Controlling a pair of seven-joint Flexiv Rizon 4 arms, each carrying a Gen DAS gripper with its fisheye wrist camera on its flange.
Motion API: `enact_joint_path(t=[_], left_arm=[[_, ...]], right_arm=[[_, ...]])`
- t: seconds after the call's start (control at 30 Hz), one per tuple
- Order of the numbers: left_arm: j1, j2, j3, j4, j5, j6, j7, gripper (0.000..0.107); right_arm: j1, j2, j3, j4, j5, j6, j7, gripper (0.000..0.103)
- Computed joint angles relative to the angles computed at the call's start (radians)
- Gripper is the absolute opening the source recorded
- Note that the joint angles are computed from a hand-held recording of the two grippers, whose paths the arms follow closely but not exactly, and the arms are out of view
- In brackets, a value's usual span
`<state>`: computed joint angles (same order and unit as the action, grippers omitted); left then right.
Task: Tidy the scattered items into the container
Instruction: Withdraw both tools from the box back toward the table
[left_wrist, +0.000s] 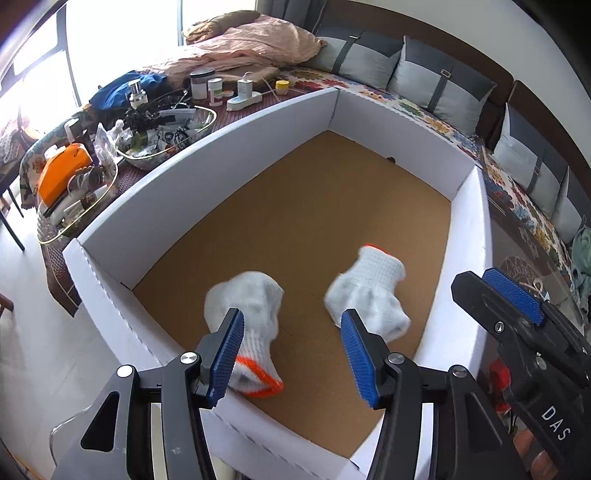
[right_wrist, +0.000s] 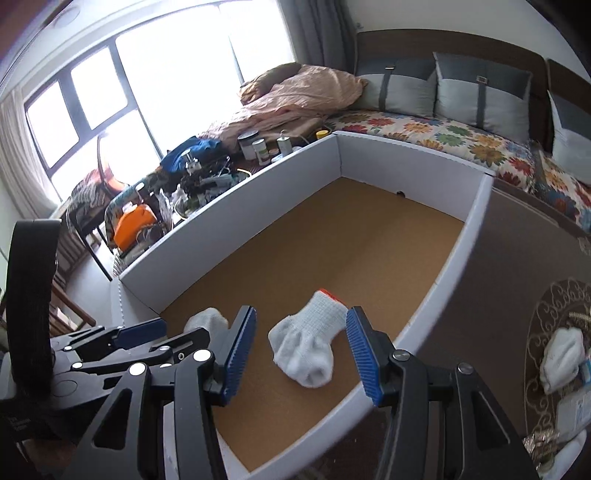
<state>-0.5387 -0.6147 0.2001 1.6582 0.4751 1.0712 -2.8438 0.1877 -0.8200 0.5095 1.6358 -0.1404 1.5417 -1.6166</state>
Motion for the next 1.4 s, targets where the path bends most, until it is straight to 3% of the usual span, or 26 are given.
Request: enact_joint_path(t=[0.37, 0.8, 1.07, 1.2, 1.3, 1.4], left_arm=[[-0.102, -0.011, -0.029, -0.102, 0.069, -0.121, -0.040, 0.055], [-0.214, -0.087, -0.080, -0.311, 0.130, -0.295, -0.067, 0.056], [-0.265, -0.196, -0.100, -0.471, 0.096, -0.397, 0.011, 0.056], [-0.298, -0.244, -0.086, -0.525, 0.092, -0.419, -0.006, 0.058], [-0.315, -0.279, -0.081, -0.544, 0.090, -0.406, -0.029, 0.074], [-0.327, -0.323, -0.087, -0.567, 0.087, -0.377, -0.007, 0.075]], right_arm=[[-0.133, 0.084, 0.037, 0.183, 0.007, 0.106, 0.034, 0.052], [-0.396, 0.142, 0.122, 0.405, -0.100, 0.289, 0.113, 0.052], [-0.459, 0.158, 0.050, 0.512, -0.181, 0.406, 0.165, 0.052], [-0.485, 0.148, 0.017, 0.545, -0.226, 0.456, 0.207, 0.052], [-0.489, 0.148, -0.030, 0.587, -0.238, 0.539, 0.222, 0.052], [-0.451, 0.155, -0.114, 0.639, -0.202, 0.649, 0.212, 0.052]])
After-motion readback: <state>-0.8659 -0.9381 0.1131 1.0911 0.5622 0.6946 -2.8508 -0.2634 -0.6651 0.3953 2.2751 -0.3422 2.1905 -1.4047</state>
